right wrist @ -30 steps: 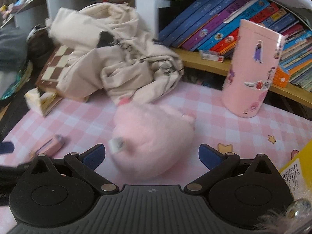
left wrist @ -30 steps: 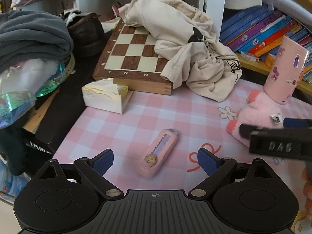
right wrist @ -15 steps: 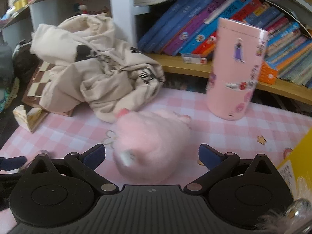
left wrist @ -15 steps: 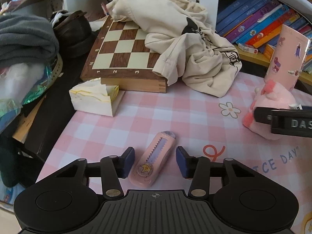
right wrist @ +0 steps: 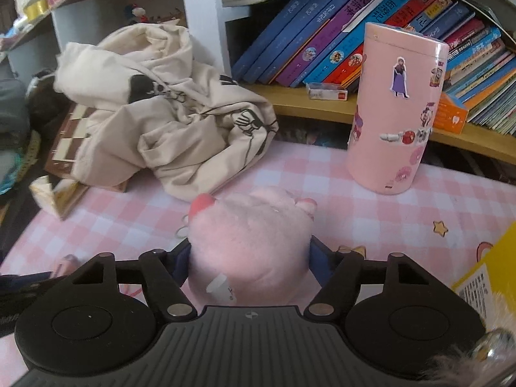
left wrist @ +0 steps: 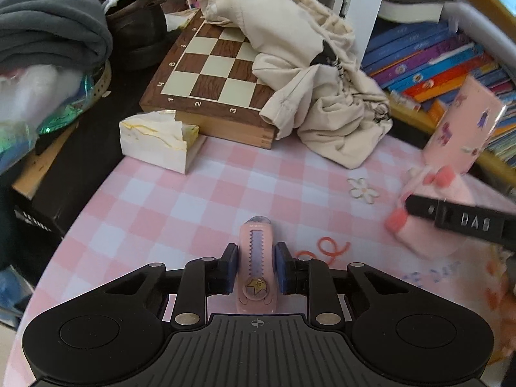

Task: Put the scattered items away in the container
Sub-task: 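Grasp the pink plush toy with the right tool while the left tool grasps the pink utility knife, then lift the plush toy with the right tool while the left tool lifts the knife toward the box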

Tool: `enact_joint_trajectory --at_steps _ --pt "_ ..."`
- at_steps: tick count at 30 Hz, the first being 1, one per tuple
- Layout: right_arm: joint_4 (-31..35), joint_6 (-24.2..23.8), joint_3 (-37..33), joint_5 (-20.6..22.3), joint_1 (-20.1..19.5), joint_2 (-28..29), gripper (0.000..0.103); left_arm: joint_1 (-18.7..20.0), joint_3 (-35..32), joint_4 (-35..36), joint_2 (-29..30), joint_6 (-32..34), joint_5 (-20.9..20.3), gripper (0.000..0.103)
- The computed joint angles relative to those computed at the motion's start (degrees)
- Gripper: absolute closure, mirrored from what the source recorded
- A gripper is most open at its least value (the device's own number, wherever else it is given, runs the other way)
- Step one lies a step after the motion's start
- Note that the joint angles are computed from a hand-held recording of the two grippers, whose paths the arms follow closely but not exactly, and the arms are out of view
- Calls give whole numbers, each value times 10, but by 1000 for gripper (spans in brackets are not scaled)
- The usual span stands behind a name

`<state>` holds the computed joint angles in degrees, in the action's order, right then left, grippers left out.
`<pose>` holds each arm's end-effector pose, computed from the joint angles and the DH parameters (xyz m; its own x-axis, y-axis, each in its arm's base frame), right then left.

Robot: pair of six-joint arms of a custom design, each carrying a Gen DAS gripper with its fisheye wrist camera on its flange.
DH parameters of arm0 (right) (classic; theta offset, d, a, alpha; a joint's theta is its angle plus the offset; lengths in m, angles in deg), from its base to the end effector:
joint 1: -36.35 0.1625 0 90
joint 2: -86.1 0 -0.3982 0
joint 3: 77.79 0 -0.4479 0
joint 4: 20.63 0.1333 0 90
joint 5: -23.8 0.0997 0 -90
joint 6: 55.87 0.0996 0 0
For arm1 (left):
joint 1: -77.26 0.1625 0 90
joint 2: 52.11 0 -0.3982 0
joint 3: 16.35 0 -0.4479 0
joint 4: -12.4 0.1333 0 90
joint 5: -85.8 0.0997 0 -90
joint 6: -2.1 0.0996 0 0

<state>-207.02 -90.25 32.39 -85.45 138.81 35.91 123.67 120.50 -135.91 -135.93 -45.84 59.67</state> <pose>0.2308 -0.5788 0.0640 -0.6976 -0.4542 0.5541 -0.6877 0.6415 -0.3399 -0.1252 -0.4545 0.1660 -0.7616 -0.3721 -0.5306 0.1808 0.6642 -0.7254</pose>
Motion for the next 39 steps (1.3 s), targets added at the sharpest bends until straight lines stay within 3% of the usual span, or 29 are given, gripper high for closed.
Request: enact_joint_trajectory --at_steps 10,19,39 --pt "40 -23 106 17 -4 -110 35 -80 55 89 -98 -110 -16 80" --pt "76 -55 201 13 -7 -212 35 -168 100 235 -192 -256 -40 80" --pt "158 -62 365 -1 -4 -451 35 -368 162 457 -324 -502 -107 80"
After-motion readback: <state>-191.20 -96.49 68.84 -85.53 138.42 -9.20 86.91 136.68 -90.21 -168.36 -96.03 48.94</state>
